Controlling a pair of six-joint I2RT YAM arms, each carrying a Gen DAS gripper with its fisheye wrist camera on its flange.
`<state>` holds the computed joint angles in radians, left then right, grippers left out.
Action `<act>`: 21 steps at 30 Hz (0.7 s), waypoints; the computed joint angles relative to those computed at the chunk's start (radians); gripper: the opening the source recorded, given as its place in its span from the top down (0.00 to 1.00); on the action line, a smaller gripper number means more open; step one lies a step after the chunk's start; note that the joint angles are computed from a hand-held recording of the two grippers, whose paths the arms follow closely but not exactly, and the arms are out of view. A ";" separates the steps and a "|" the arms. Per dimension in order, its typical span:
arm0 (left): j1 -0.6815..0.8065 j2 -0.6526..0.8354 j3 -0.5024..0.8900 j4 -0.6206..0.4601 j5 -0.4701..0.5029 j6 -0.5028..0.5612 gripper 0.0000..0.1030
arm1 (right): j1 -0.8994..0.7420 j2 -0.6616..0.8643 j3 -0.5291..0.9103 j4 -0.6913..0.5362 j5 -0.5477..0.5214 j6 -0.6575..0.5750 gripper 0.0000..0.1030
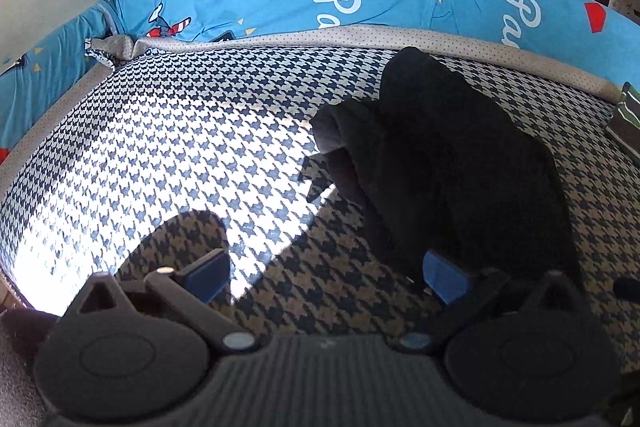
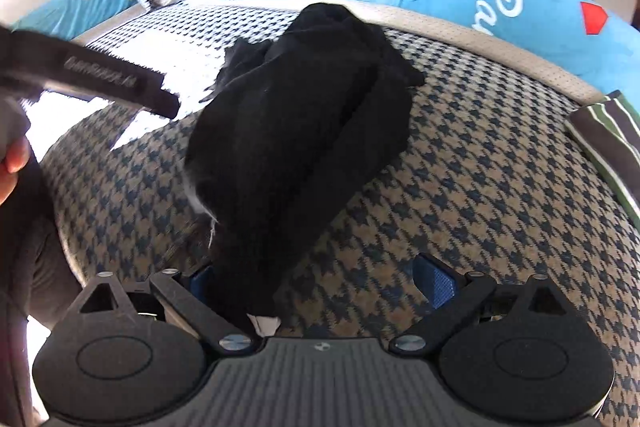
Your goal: Fold clothes
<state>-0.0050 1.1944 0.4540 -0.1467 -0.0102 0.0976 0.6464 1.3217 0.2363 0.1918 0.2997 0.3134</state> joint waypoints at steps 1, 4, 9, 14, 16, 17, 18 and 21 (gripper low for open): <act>0.004 -0.003 -0.002 0.001 0.007 0.004 0.00 | -0.011 0.009 0.003 0.018 0.024 0.009 0.06; 0.014 -0.014 -0.003 -0.008 0.033 0.018 0.00 | -0.033 0.023 0.019 0.068 0.114 0.027 0.06; -0.001 -0.006 0.005 -0.011 0.054 0.023 0.00 | -0.064 0.052 0.031 0.216 0.200 0.003 0.06; -0.034 0.054 0.038 0.033 0.061 -0.006 0.00 | -0.105 0.116 0.022 0.464 0.185 -0.089 0.05; -0.050 0.088 0.049 0.075 0.065 -0.023 0.00 | -0.132 0.149 0.053 0.462 0.147 -0.086 0.04; -0.063 0.112 0.058 0.096 0.059 -0.034 0.00 | -0.147 0.164 0.071 0.446 0.128 -0.076 0.04; -0.073 0.137 0.068 0.114 0.056 -0.045 0.00 | -0.159 0.176 0.085 0.434 0.115 -0.061 0.04; -0.086 0.207 0.103 0.148 0.076 -0.082 0.00 | -0.199 0.208 0.113 0.426 0.102 -0.030 0.04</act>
